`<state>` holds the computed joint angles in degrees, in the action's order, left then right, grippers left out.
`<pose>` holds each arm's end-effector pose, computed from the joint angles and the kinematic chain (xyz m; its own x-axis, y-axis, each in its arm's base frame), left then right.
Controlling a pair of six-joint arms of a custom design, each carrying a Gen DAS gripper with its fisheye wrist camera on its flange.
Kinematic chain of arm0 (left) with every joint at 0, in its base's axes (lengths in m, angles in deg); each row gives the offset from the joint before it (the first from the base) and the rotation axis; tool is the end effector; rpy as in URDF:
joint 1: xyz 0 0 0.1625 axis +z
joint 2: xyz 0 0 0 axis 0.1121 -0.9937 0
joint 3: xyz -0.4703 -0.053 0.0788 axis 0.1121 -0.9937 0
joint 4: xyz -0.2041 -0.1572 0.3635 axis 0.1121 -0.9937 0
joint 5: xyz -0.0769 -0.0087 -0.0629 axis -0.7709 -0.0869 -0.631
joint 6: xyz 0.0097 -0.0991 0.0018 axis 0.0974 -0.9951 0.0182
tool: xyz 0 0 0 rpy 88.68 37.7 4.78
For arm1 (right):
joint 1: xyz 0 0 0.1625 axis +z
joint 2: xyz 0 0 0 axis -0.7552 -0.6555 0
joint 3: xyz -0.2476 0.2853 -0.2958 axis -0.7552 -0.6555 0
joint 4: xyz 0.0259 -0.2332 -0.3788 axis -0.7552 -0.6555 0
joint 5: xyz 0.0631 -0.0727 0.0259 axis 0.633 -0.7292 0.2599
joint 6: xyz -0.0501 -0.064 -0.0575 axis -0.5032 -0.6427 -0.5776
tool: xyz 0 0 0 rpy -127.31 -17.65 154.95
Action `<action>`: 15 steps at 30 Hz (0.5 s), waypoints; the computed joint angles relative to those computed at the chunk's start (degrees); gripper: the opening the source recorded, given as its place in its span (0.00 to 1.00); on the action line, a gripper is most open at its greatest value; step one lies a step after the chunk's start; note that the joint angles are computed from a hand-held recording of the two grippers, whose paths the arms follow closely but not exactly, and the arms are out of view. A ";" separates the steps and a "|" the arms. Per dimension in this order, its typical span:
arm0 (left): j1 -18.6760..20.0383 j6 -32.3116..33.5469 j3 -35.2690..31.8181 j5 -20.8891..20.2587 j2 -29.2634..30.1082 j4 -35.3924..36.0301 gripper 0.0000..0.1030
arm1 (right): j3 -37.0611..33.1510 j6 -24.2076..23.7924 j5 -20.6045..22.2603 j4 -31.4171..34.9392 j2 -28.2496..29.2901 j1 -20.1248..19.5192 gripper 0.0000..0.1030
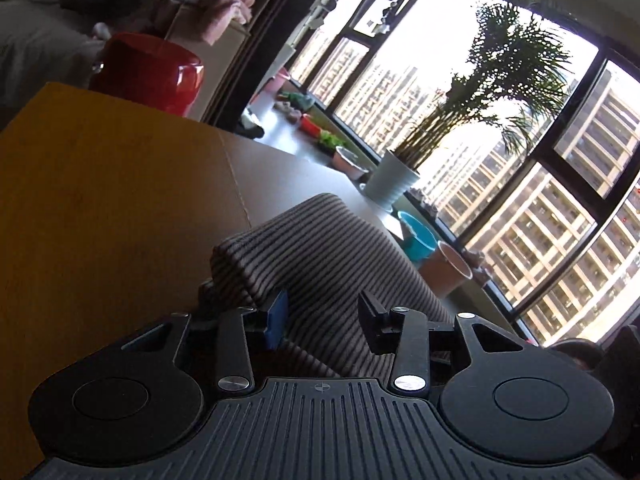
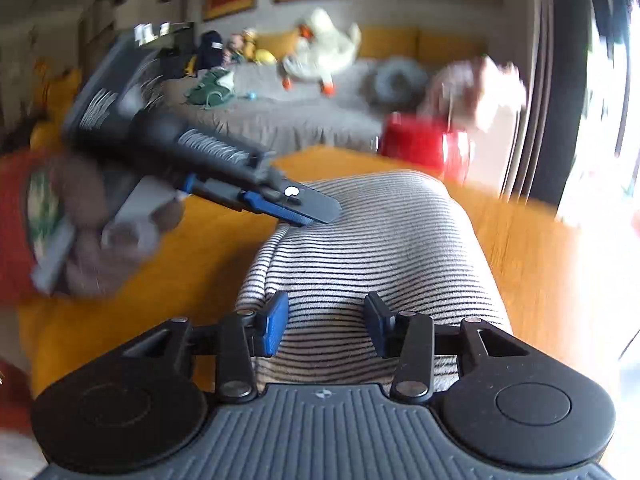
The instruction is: Fold clothes
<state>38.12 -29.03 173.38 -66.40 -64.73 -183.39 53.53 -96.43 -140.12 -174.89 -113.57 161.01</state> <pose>-0.2606 -0.5026 0.2837 -0.9386 0.2998 -0.1706 0.3354 0.6782 -0.6538 0.2857 -0.4136 0.2601 -0.4464 -0.6738 0.5888 -0.8947 0.3223 -0.3094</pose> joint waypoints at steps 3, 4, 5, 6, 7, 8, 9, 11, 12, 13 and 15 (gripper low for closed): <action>0.49 -0.49 -0.05 -0.48 0.09 -0.38 0.42 | -0.38 -0.57 -0.20 0.20 0.23 0.25 0.41; 0.53 -0.47 -0.13 -0.49 0.13 -0.35 0.42 | -0.70 -0.89 0.14 1.07 -0.03 0.06 0.42; 0.44 -0.35 -0.10 -0.35 0.11 -0.31 0.42 | -1.24 -0.68 0.45 2.49 -0.48 -0.02 0.42; 0.30 -0.25 -0.03 -0.15 0.07 -0.28 0.42 | -1.90 -0.25 0.73 4.08 -0.94 -0.08 0.44; 0.10 -0.15 0.07 0.17 0.03 -0.23 0.42 | -2.48 0.19 1.18 5.04 -1.49 -0.16 0.47; -0.07 -0.10 0.17 0.41 -0.01 -0.21 0.42 | -3.04 0.64 1.68 5.75 -2.07 -0.25 0.54; -0.12 -0.14 0.21 0.45 -0.01 -0.23 0.43 | -4.07 0.50 2.29 5.30 -1.92 -0.65 0.59; -0.02 -0.19 0.17 0.29 0.09 -0.37 0.43 | -5.90 -0.10 2.97 2.98 -1.04 -1.36 0.62; -0.03 -0.21 0.21 0.26 0.15 -0.48 0.43 | -6.34 -0.05 2.47 0.97 -0.18 -1.53 0.66; -0.08 -0.19 0.22 0.23 0.18 -0.56 0.44 | -6.85 0.13 1.85 -1.17 0.88 -1.72 0.68; -0.14 0.10 0.24 0.09 0.32 -0.83 0.48 | -8.19 2.85 -0.12 -0.14 2.18 -2.56 0.77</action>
